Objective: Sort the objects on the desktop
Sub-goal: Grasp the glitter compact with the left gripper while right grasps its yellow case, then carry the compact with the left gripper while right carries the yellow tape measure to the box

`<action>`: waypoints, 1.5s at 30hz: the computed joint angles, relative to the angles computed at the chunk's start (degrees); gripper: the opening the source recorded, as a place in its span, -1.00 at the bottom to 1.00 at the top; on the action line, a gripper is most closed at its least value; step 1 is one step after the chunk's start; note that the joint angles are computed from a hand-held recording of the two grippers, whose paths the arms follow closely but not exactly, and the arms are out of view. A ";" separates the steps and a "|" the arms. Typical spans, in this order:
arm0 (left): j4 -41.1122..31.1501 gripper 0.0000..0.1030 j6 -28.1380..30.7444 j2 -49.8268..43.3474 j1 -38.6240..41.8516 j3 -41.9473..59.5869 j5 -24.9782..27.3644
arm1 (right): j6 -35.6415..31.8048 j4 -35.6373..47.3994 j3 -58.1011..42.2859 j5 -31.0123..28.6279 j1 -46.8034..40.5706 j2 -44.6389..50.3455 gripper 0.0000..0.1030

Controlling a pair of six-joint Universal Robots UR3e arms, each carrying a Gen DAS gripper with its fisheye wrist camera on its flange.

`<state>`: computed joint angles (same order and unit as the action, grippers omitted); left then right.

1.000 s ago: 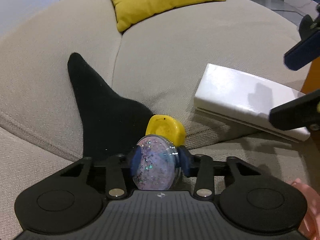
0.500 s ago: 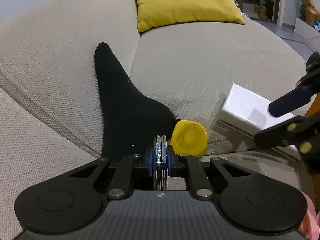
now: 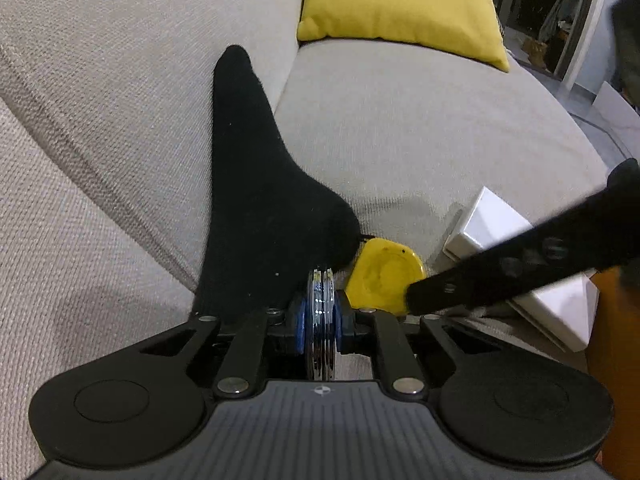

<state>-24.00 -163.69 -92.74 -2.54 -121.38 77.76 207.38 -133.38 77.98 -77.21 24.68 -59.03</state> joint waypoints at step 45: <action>-8.13 -0.69 -2.11 6.59 3.48 -2.12 -2.85 | 6.24 -4.11 -9.44 -7.62 6.86 8.47 -0.55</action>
